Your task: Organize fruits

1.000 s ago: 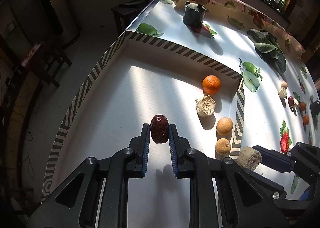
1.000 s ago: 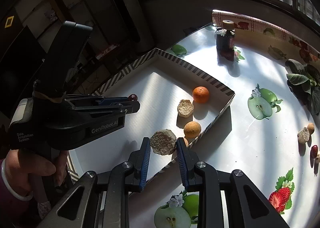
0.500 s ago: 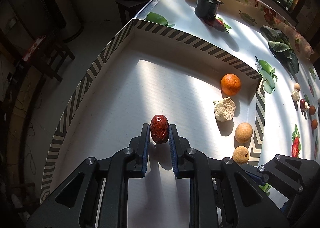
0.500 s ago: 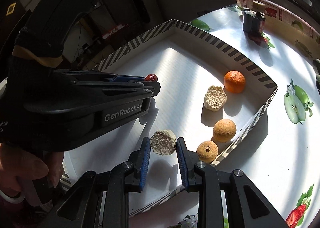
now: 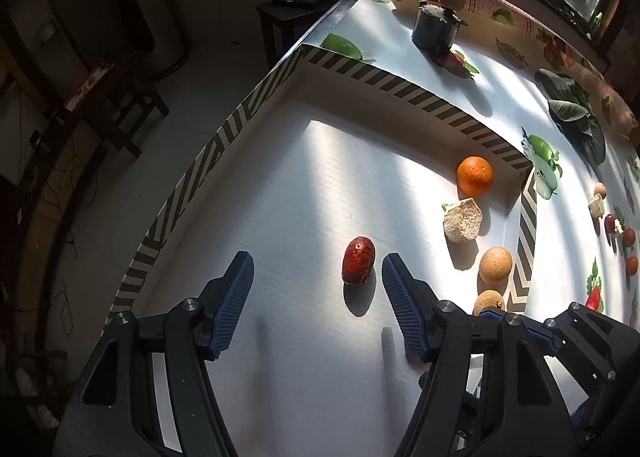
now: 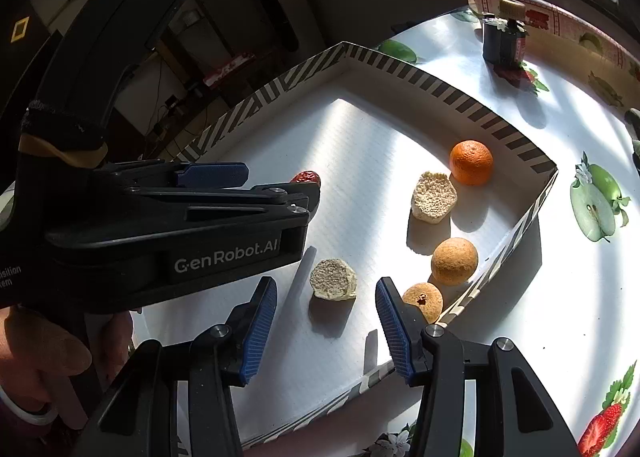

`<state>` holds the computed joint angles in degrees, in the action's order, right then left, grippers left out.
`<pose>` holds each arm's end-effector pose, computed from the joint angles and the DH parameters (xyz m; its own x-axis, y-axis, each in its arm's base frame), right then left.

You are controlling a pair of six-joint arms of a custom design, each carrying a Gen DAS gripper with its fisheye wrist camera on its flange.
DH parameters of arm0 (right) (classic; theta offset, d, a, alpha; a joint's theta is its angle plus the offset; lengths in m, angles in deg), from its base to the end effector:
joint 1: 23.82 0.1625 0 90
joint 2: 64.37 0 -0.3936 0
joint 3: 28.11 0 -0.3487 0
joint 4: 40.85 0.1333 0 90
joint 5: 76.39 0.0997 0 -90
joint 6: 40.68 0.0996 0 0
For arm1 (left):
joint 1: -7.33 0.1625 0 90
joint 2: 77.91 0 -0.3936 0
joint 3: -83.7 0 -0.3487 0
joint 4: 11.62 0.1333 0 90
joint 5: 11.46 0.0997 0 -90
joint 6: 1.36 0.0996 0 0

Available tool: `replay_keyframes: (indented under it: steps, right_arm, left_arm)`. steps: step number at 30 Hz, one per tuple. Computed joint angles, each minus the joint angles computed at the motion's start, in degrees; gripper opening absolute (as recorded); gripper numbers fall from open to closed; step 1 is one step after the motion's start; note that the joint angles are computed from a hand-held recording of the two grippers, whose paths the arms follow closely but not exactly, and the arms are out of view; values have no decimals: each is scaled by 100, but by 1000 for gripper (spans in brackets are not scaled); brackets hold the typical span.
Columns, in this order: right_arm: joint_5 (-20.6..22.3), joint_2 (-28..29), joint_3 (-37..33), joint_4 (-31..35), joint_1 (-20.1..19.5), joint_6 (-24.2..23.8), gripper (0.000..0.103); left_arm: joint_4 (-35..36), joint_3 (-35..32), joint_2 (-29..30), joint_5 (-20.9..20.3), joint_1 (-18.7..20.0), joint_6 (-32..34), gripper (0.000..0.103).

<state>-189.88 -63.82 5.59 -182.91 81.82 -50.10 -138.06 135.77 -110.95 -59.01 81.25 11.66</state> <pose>0.3071 -0.7496 -0.0940 -0.8617 -0.2782 0.4244 -0.4031 0.8832 -0.2396 -0.0225 -0.8019 0.2231 -0.6857 0.2166 -0.6949 0.4298 0.8910 -0.1464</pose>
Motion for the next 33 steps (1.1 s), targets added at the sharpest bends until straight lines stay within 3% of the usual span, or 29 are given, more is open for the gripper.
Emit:
replay_keyframes:
  steps: [6,15,33]
  right_arm:
    - [-112,-601,1134,-921,36,125,50]
    - [-676,-1295,2361,-2202,118,174,50]
    - [-1559,-2771,4731,-3854,-182,847,50]
  left_arm:
    - [-402,456,-245,54,-140,34,67]
    - [-1228,1385,-600,-136,-509,344,67]
    - [-1246,2095,-412,-623,-1122,383,67]
